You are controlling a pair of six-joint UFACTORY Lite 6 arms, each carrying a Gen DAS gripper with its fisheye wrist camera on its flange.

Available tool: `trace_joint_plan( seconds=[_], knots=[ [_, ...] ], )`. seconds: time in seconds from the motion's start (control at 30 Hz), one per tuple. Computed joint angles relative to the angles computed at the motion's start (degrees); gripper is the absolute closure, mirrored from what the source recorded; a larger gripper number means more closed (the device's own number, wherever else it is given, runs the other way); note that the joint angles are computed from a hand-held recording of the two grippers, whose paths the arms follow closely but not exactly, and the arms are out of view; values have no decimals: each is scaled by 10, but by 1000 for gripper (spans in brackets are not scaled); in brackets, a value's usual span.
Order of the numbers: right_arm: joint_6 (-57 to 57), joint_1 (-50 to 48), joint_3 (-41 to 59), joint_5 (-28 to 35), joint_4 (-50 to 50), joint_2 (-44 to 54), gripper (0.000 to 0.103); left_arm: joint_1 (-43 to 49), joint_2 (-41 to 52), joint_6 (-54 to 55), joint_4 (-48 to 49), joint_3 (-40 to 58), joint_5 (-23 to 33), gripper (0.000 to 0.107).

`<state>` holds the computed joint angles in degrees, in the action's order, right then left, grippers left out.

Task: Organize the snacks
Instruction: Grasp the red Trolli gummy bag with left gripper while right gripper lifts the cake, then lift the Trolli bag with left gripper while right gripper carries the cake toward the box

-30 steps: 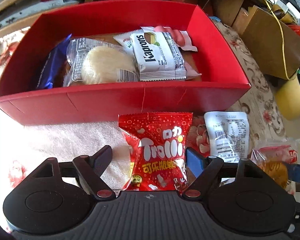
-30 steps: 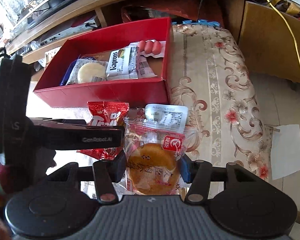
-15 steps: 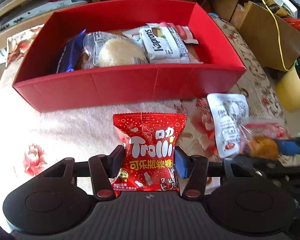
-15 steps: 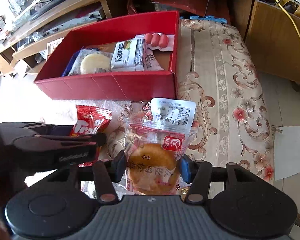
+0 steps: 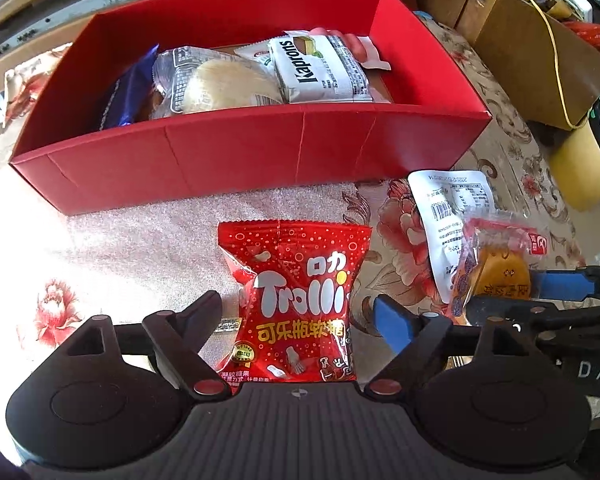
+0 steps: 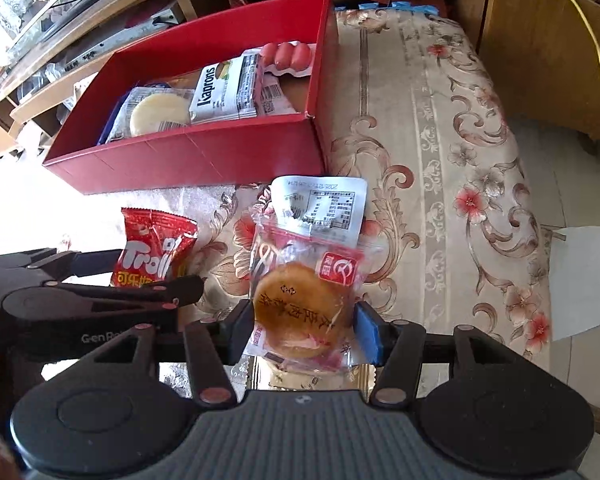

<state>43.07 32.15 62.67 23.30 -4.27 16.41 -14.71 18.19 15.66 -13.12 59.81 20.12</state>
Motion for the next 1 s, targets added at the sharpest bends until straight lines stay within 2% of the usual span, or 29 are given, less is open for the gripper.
trace_joint_plan(
  seconds=[0.2, 0.33, 0.43, 0.47, 0.53, 0.83, 0.97, 1.0],
  knots=[
    [-10, -8, 15, -3, 12, 28, 38, -6, 3, -44, 45, -2, -9, 20],
    [6, 1, 16, 4, -14, 33, 41, -11, -3, -65, 69, -11, -19, 22],
    [30, 12, 7, 7, -39, 18, 48, -10, -13, -62, 69, -15, -16, 35],
    [41, 15, 3, 9, -50, 12, 49, -5, -16, -31, 37, -13, -10, 44],
    [61, 20, -5, 13, -69, -3, 50, 4, -21, 14, -6, -13, 0, 44],
    [107, 23, -44, 13, -97, -48, 55, 19, -39, 86, -64, -19, 8, 49],
    [88, 12, -41, 5, -71, -39, 52, 19, -39, 90, -65, -20, 8, 46],
    [85, 12, -37, 3, -70, -34, 50, 18, -37, 88, -61, -20, 8, 41]
  ],
)
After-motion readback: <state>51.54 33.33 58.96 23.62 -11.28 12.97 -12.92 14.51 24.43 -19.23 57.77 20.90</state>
